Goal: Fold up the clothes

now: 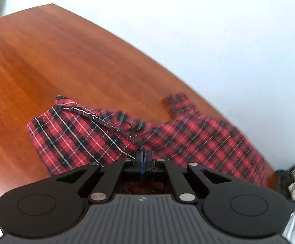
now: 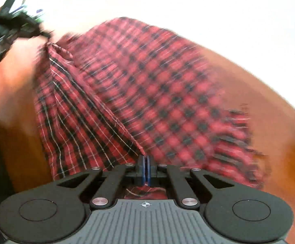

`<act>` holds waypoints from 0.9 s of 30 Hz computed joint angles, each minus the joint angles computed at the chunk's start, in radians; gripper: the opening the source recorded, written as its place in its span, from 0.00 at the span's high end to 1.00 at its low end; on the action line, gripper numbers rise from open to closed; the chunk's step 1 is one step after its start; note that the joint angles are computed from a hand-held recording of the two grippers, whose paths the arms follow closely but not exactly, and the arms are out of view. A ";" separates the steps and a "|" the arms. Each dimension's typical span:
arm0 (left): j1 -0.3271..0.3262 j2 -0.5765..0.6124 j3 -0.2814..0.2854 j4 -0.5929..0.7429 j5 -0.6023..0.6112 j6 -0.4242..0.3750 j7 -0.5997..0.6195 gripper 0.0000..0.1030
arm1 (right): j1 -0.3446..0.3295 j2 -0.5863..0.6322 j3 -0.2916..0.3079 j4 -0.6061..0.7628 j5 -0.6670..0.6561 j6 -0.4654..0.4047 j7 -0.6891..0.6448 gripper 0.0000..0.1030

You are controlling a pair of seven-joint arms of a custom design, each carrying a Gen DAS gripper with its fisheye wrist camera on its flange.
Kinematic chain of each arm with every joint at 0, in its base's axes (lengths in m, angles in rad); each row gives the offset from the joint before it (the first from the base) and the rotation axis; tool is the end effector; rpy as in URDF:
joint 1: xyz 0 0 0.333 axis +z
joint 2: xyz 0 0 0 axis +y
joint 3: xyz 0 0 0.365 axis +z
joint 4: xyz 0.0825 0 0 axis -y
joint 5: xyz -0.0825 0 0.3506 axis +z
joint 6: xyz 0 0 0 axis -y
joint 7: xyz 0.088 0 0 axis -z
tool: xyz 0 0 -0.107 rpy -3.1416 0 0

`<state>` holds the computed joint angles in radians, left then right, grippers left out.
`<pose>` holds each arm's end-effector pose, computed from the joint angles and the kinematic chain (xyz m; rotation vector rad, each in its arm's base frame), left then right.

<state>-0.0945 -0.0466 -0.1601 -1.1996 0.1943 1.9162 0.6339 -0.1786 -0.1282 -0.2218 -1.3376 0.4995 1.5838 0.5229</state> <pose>0.4763 -0.1141 0.9036 -2.3738 1.1230 -0.9806 0.4306 -0.1421 0.8512 -2.3411 1.0418 -0.4402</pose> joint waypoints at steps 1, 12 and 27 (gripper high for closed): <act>-0.004 0.018 -0.006 0.017 0.018 0.006 -0.002 0.98 | 0.000 -0.003 0.007 -0.007 -0.002 0.039 0.026 0.96; -0.056 0.146 -0.007 0.136 0.099 0.042 0.053 0.81 | 0.051 -0.030 0.082 -0.182 -0.233 0.385 0.181 0.70; -0.035 0.048 -0.017 0.050 0.173 -0.022 0.049 0.51 | 0.014 -0.307 0.045 -0.368 -0.272 0.350 0.476 0.59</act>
